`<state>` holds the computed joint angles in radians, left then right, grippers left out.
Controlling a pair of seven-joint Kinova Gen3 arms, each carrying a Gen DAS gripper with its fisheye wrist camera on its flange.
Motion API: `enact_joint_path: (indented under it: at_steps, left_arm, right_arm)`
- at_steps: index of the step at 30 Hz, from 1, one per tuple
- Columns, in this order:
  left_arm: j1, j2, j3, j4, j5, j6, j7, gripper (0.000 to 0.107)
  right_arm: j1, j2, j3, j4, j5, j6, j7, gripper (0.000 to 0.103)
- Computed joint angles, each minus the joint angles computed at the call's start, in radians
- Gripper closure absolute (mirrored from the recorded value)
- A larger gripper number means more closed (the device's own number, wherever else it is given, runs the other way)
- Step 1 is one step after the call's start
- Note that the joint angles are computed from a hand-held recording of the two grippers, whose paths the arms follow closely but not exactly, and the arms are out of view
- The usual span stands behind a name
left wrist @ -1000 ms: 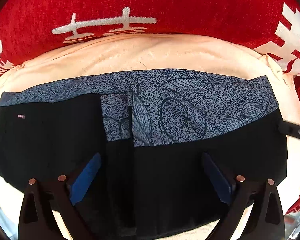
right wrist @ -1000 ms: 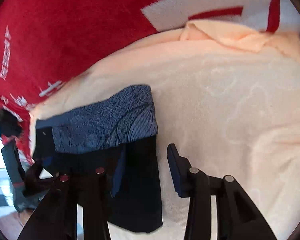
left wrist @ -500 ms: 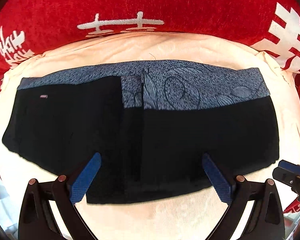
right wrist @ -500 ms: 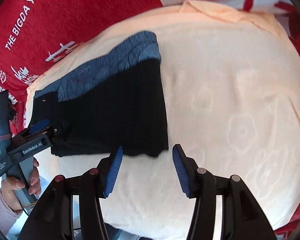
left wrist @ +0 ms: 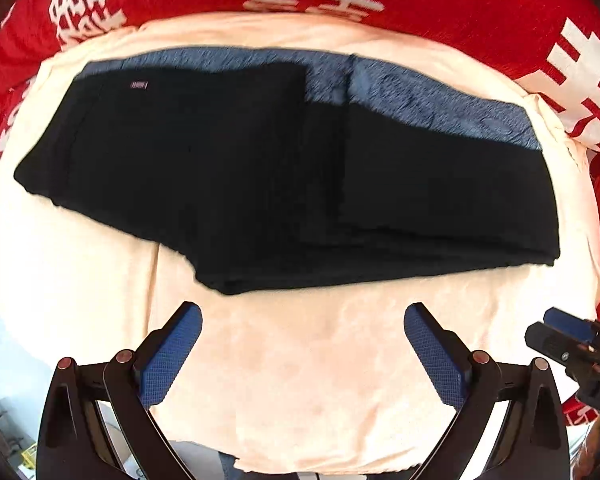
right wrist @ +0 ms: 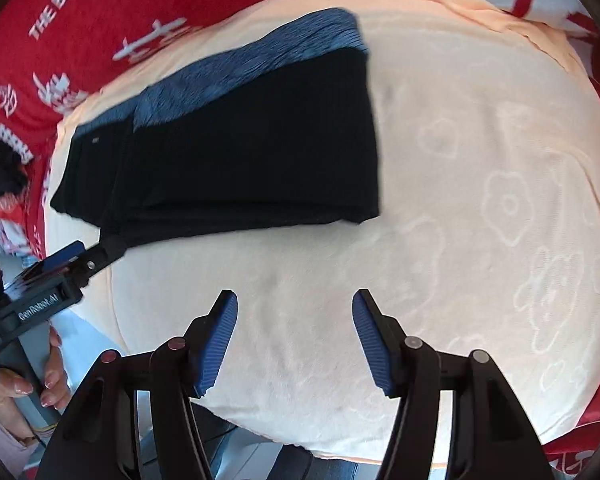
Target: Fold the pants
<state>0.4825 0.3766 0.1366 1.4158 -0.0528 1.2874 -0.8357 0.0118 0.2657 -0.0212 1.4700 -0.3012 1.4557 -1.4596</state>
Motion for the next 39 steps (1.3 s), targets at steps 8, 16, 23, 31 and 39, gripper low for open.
enact_joint_path:
  at_steps: [8,16,23,31,39]
  left_arm:
    - [-0.144,-0.145,-0.019,0.183,0.055,-0.099,-0.158,0.006]
    - [-0.372,-0.278,-0.102,0.327,0.122,-0.196,-0.353,0.006]
    - [-0.519,-0.278,-0.147,0.386,0.183,-0.249,-0.49,0.006]
    - [-0.573,-0.317,-0.158,0.447,0.249,-0.35,-0.525,0.006]
    - [-0.624,-0.308,-0.174,0.466,0.337,-0.374,-0.632,0.006]
  right_arm:
    - [-0.156,-0.02,-0.05,-0.008,0.045,-0.048,-0.194,0.039]
    - [-0.352,0.057,-0.121,-0.122,0.069,-0.085,-0.369,0.039]
    - [-0.473,0.165,-0.147,-0.285,0.084,-0.028,-0.431,0.039]
    - [-0.524,0.253,-0.144,-0.392,0.109,0.079,-0.407,0.039]
    - [-0.515,0.272,-0.137,-0.423,0.093,0.088,-0.396,0.039]
